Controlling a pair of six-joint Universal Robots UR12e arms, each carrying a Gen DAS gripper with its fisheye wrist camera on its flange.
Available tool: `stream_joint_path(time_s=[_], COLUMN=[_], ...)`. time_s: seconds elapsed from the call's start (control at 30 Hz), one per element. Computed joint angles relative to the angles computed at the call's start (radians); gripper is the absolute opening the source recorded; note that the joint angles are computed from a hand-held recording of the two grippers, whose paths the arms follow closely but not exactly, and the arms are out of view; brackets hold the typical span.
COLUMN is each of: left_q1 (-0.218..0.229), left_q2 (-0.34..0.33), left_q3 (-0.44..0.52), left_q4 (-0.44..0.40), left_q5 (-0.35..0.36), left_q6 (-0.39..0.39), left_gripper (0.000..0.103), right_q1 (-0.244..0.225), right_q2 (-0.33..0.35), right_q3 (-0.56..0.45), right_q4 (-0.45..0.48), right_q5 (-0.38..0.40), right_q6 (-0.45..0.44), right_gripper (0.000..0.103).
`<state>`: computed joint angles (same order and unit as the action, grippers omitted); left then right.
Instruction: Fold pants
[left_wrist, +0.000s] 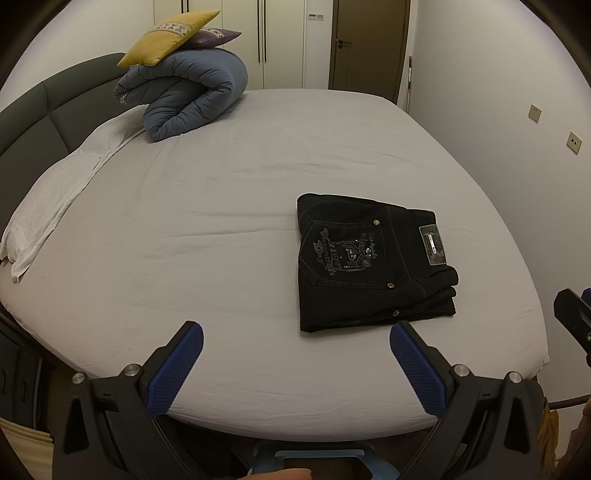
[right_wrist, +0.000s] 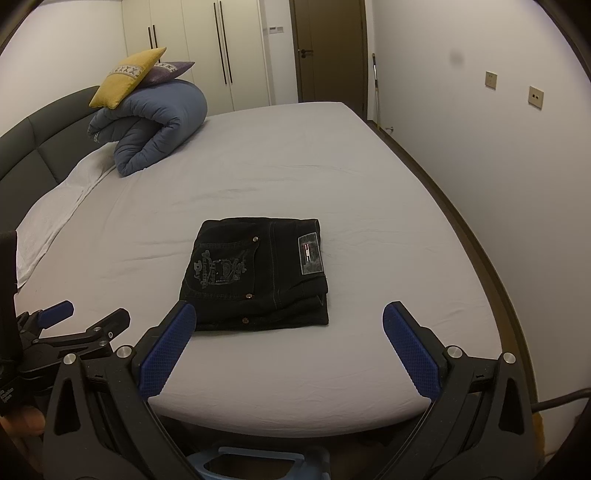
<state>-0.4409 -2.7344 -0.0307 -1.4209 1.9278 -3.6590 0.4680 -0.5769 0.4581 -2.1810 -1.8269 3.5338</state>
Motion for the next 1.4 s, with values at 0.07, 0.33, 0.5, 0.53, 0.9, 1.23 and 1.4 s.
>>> stream_joint_path(time_s=[0.07,0.33,0.5,0.53,0.9,1.23,1.4], left_q1=[0.001,0.001,0.001,0.002,0.000,0.000,0.000], left_q2=[0.014,0.018,0.026,0.029,0.031,0.048,0.041], left_q3=[-0.028,-0.035,-0.051,-0.058,-0.065,-0.102,-0.085], left_q4=[0.015,0.018,0.026,0.030,0.035,0.054,0.044], left_q5=[-0.002,-0.001,-0.003,-0.003,0.001,0.000,0.001], left_q6=[0.001,0.002,0.003,0.004,0.001,0.003,0.001], left_gripper=[0.103,0.103,0.103,0.103,0.103,0.103,0.103], right_q1=[0.000,0.002,0.004,0.004,0.007,0.008,0.008], right_q2=[-0.001,0.004,0.008,0.008,0.013,0.013,0.012], right_q3=[0.001,-0.007,-0.014,-0.014,-0.019,-0.017,-0.015], right_q4=[0.000,0.004,0.007,0.007,0.010,0.010,0.009], right_q5=[-0.001,0.000,-0.001,-0.001,0.002,0.002,0.002], right_q6=[0.001,0.001,0.002,0.002,0.006,0.007,0.007], right_gripper=[0.103,0.103,0.103,0.103,0.103,0.103,0.103])
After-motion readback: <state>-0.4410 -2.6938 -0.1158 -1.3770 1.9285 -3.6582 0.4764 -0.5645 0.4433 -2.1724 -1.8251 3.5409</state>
